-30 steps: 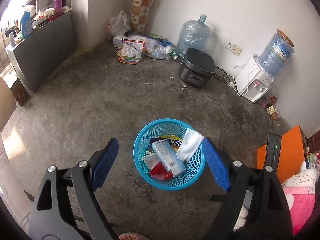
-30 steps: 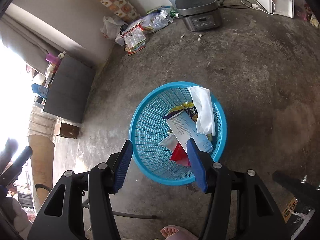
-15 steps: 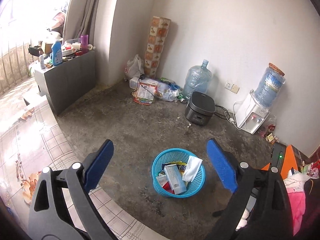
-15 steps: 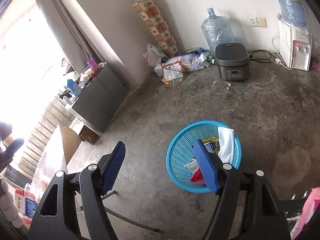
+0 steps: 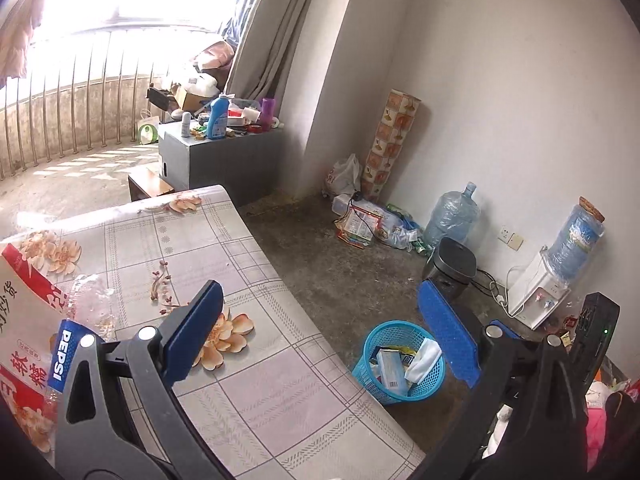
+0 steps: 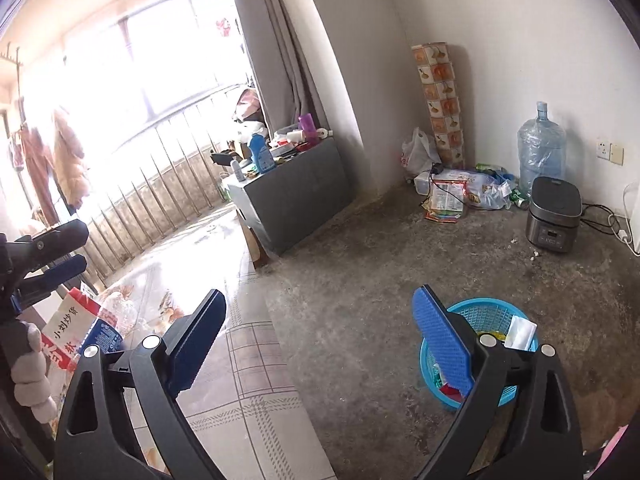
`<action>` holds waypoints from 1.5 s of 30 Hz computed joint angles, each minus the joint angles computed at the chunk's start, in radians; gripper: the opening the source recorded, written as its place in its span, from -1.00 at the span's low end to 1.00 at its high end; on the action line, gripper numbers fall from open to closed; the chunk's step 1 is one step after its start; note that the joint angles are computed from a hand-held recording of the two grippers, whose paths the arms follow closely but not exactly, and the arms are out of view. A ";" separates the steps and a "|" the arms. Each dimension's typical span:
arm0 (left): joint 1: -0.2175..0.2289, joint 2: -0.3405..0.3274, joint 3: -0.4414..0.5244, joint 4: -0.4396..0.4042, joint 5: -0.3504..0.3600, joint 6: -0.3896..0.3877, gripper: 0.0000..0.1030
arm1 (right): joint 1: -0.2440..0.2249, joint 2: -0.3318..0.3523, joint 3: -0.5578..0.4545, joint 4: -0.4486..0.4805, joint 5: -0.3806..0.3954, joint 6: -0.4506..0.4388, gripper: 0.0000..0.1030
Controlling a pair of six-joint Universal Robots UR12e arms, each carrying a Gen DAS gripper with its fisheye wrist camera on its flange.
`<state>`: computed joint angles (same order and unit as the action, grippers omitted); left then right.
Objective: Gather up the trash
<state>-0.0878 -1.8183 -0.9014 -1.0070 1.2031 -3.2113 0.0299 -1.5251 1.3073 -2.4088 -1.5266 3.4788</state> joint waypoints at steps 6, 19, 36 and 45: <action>0.052 0.059 -0.059 0.048 0.006 -0.004 0.82 | 0.030 0.015 -0.043 0.019 0.024 -0.015 0.80; 0.227 0.199 -0.191 0.181 0.089 -0.092 0.82 | 0.031 0.038 -0.095 0.060 0.251 0.021 0.80; 0.423 0.299 -0.392 0.128 -0.106 -0.147 0.44 | 0.135 0.239 -0.334 0.321 0.613 0.051 0.79; 0.414 0.301 -0.458 0.059 -0.226 -0.053 0.24 | 0.179 0.359 -0.480 0.495 0.690 0.077 0.72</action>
